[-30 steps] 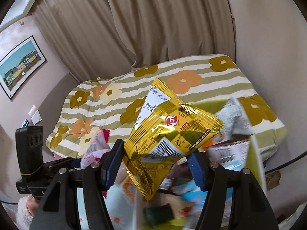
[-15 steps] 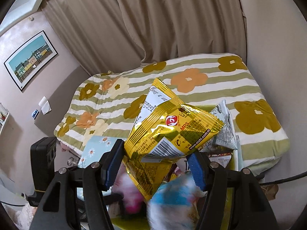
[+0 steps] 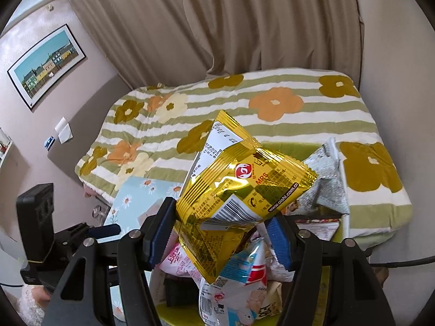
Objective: Organize snacks
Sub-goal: 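Carry both bags over the box and open both tools to drop them, then move both tools back toward the pink cake and waffle packets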
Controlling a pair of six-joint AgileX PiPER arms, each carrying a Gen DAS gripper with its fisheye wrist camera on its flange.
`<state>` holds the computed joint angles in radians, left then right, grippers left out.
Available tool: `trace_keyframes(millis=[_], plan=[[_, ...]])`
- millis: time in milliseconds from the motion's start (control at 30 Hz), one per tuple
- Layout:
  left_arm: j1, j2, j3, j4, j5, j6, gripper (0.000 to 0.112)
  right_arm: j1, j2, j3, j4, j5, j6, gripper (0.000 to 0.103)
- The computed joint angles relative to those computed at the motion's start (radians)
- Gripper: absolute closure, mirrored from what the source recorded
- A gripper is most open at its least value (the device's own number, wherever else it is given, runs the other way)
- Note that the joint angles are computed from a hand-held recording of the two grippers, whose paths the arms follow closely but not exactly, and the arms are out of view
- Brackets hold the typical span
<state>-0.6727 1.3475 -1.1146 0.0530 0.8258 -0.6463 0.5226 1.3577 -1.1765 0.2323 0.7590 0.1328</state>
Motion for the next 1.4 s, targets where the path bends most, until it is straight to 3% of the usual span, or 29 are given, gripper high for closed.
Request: trace_keyframes(millis=[67,167,200,333,567,867,967,1167,1267,1400], plan=[[-0.004,-0.023,0.025,0.015,-0.002,-0.029,0.010,0.011,0.013,0.003,-0.012,-0.013,0.014,0.037],[-0.007,-0.061,0.067,0.034,0.002,-0.068,0.010,0.043,-0.003,0.038,-0.076,-0.076,0.078,0.007],[-0.007,-0.073,0.081,0.040,0.004,-0.081,0.010,0.050,-0.017,0.054,-0.087,-0.101,0.090,0.004],[-0.008,-0.144,0.148,0.072,0.028,-0.142,0.010,0.049,-0.066,0.105,-0.053,-0.151,0.060,0.004],[0.017,-0.241,0.241,0.086,0.065,-0.195,0.010,0.061,-0.082,0.128,-0.010,-0.141,0.013,0.004],[0.056,-0.341,0.260,0.135,0.160,-0.184,0.010,0.232,-0.092,0.097,-0.267,-0.131,0.275,0.004],[0.145,-0.367,0.261,0.099,0.159,-0.058,0.010,0.326,-0.079,0.072,-0.417,-0.116,0.454,0.004],[0.527,-0.364,0.271,-0.216,0.129,0.525,0.010,0.569,0.006,0.004,-0.789,-0.010,0.997,0.004],[0.706,-0.303,0.257,-0.365,0.157,0.825,0.010,0.695,0.089,-0.052,-0.951,0.104,1.296,0.004],[0.903,-0.182,0.220,-0.528,0.224,1.208,0.010,0.821,0.236,-0.171,-1.027,0.274,1.537,0.004]])
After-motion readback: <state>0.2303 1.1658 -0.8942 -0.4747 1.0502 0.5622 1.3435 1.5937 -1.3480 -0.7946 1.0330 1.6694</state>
